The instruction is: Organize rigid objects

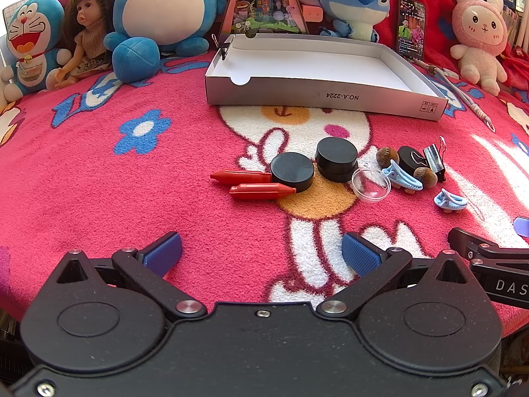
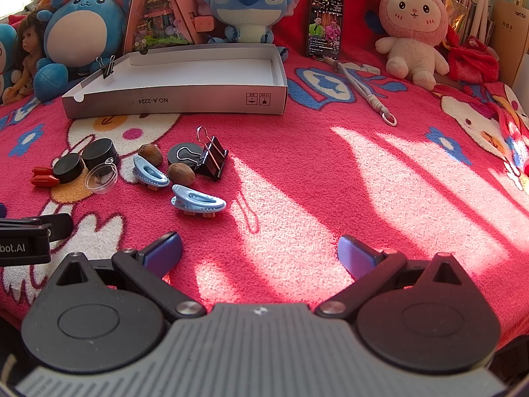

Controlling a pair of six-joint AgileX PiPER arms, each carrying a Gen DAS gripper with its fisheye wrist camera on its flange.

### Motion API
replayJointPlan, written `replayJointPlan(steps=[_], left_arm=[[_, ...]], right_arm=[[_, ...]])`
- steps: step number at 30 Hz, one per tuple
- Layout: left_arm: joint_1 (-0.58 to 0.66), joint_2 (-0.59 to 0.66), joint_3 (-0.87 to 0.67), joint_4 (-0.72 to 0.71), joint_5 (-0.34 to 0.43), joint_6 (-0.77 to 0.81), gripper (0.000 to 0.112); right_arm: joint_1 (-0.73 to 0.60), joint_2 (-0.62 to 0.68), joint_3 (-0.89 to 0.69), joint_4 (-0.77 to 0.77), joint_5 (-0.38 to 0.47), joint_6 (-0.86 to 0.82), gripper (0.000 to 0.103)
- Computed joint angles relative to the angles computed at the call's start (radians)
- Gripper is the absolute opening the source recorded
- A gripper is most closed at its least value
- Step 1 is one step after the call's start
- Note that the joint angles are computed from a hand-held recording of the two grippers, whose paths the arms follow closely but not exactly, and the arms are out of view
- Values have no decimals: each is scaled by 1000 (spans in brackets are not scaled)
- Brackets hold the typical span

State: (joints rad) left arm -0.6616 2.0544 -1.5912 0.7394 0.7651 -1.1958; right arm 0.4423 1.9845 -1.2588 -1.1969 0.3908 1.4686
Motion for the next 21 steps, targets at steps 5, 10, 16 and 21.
replayJointPlan(steps=[5, 10, 16, 21], left_arm=[[0, 0, 0, 0, 1, 0, 103], [0, 0, 0, 0, 1, 0, 103], [0, 0, 0, 0, 1, 0, 103], [0, 0, 0, 2, 1, -1, 103]], right_arm=[[-1, 0, -2, 4, 0, -5, 103], [-2, 0, -3, 6, 0, -8, 103], [0, -1, -1, 1, 1, -2, 103], [1, -1, 1, -3, 2, 5, 103]])
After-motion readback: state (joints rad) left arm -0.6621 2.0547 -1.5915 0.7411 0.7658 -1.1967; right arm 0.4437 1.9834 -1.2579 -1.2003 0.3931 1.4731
